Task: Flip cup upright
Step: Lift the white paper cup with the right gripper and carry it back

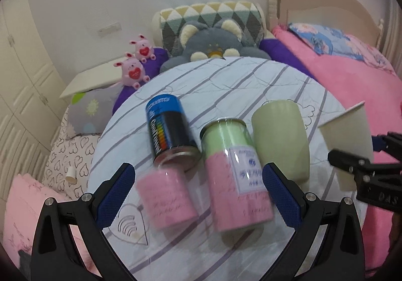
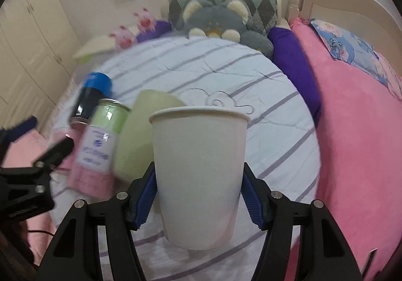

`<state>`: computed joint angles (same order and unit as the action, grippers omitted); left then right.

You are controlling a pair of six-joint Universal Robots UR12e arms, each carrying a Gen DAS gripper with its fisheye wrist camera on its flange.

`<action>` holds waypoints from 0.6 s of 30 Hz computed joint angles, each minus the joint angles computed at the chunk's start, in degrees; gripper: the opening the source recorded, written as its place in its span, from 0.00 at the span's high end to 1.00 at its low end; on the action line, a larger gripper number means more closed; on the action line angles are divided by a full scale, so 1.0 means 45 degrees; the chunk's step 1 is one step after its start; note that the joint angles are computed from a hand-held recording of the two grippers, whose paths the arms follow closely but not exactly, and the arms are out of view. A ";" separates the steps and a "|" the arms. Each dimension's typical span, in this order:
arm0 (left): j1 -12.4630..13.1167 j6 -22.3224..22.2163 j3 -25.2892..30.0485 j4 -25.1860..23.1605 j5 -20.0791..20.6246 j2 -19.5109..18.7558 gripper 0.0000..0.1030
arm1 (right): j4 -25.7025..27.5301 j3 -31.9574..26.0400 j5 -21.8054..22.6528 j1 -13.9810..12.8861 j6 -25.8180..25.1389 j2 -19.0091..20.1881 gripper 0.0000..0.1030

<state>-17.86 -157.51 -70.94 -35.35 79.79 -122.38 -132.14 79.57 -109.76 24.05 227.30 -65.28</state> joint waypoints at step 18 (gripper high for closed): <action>0.0936 0.0427 -0.3357 0.2538 -0.1194 0.1548 0.01 | -0.0051 -0.0030 -0.0534 0.1402 0.1499 0.0515 0.38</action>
